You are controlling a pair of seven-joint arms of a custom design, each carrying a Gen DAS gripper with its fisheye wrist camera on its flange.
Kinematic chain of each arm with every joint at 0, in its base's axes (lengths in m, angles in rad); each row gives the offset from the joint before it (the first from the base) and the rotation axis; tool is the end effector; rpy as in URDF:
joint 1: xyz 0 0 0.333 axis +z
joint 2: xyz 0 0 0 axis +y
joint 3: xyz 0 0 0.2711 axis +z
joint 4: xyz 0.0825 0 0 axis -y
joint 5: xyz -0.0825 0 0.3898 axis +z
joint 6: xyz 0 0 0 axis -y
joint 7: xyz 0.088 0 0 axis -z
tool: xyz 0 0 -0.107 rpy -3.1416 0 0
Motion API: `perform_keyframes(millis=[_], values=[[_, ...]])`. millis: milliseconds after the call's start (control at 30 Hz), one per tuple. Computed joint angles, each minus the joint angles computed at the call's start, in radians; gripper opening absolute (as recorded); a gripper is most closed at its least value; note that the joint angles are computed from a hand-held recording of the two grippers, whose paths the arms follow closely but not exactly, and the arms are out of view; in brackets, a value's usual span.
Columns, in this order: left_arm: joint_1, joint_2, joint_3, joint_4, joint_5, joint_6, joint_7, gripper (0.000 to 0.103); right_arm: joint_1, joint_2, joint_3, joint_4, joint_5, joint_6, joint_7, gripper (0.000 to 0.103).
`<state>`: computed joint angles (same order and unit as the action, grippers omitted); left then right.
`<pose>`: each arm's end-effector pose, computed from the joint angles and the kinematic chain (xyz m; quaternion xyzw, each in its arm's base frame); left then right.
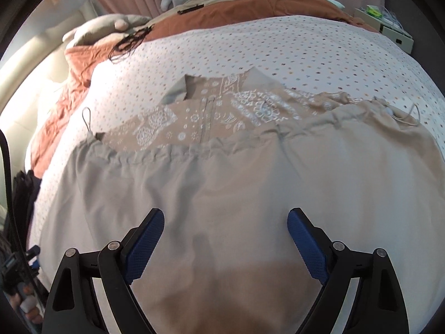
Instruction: Fold large clothes
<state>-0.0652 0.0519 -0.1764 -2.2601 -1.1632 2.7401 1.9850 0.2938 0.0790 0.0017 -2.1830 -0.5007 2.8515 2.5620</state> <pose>0.5409 -0.0962 0.3190 0.7631 -0.5327 0.3589 0.0720 0.5521 0.1950 0.3667 -0.5799 0.7522 -0.1752 0.2593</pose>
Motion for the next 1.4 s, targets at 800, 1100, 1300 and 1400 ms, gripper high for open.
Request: perform_keyframes(millis=[800,1100,1300,1400], values=[[-0.036,-0.066,0.014,-0.072,-0.057,-0.037,0.01,0.059,0.042,0.257,-0.094,0.389,0.207,-0.17,-0.329,0.002],[-0.045,-0.141,0.055,-0.152,-0.3,-0.158,0.137,0.065,0.038,0.338,-0.106,0.475,0.229,-0.185,-0.304,0.002],[-0.041,-0.073,0.051,-0.097,-0.385,-0.246,0.169,0.065,0.062,0.382,-0.134,0.498,0.226,-0.186,-0.284,0.003],[-0.036,-0.027,0.033,-0.054,-0.437,-0.238,0.182,0.065,0.052,0.376,-0.123,0.5,0.252,-0.196,-0.293,0.003]])
